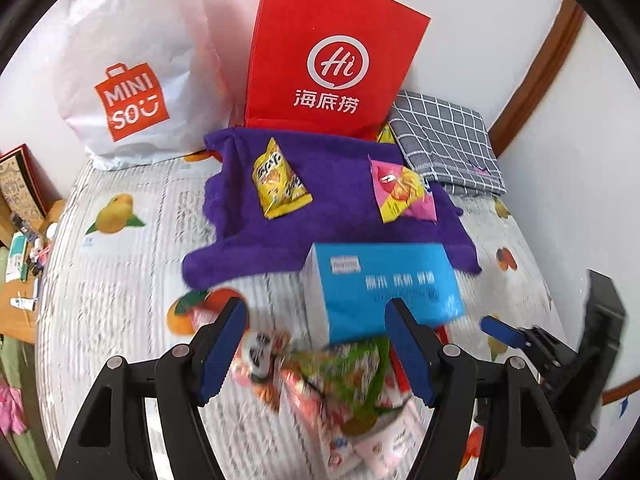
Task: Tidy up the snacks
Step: 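Return to the pile and grasp the red packet with the right gripper, then grasp the pink printed bag with the left gripper while the right holds the red packet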
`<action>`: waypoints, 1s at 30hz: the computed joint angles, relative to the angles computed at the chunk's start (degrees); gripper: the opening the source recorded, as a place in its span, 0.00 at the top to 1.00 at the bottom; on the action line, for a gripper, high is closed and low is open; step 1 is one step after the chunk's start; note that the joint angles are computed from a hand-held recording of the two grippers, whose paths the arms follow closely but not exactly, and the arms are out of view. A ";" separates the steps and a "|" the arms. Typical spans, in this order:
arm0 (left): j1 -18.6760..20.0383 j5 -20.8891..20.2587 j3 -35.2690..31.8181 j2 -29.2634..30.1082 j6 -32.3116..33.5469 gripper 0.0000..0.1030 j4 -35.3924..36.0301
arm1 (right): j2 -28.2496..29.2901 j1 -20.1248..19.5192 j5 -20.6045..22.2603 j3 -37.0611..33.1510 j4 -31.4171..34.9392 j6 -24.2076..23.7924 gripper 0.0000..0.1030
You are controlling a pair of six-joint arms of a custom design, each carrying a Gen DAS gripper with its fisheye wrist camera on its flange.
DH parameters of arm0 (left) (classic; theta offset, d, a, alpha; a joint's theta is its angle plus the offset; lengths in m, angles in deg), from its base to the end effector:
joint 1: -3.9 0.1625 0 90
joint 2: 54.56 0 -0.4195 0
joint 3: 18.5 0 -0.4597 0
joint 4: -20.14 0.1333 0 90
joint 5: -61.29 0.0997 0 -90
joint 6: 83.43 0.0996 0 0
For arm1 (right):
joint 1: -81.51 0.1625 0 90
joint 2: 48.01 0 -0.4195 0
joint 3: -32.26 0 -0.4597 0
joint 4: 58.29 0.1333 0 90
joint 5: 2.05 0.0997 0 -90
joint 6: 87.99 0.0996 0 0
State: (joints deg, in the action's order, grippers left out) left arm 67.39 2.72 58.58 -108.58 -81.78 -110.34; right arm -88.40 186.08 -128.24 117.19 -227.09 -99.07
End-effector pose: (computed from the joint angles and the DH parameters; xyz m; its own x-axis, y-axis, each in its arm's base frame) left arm -0.1869 -0.7896 0.2707 -0.8206 0.2657 -0.5060 0.4497 0.8465 -0.2849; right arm 0.2670 -0.7312 0.1016 -0.8087 -0.0373 0.5871 -0.3702 0.8078 -0.4587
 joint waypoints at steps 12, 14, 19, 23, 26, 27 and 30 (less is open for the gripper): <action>0.95 3.10 9.15 -8.48 -2.42 0.32 -0.93 | 4.66 -0.24 -0.47 -2.66 1.80 2.69 0.35; 1.13 3.18 10.07 -9.25 -2.85 0.32 -1.05 | 5.28 0.01 -1.15 -2.67 0.84 1.68 0.49; 1.77 3.26 11.97 -10.64 -3.56 0.32 -1.63 | 4.44 1.06 -1.66 0.25 -6.64 -2.94 0.51; 2.63 2.45 12.55 -10.68 -4.57 0.32 -2.06 | 1.65 1.46 0.08 4.10 -10.89 -3.61 0.51; 3.28 1.84 12.76 -10.15 -4.92 0.32 -3.15 | -0.21 1.49 -0.39 6.89 -14.68 -4.43 0.51; 3.45 1.59 12.70 -9.90 -4.81 0.32 -3.43 | -1.03 1.35 -0.94 8.07 -16.02 -4.36 0.51; 3.95 1.51 11.59 -8.34 -4.18 0.32 -4.28 | -2.68 0.95 -2.78 10.62 -19.07 -4.78 0.51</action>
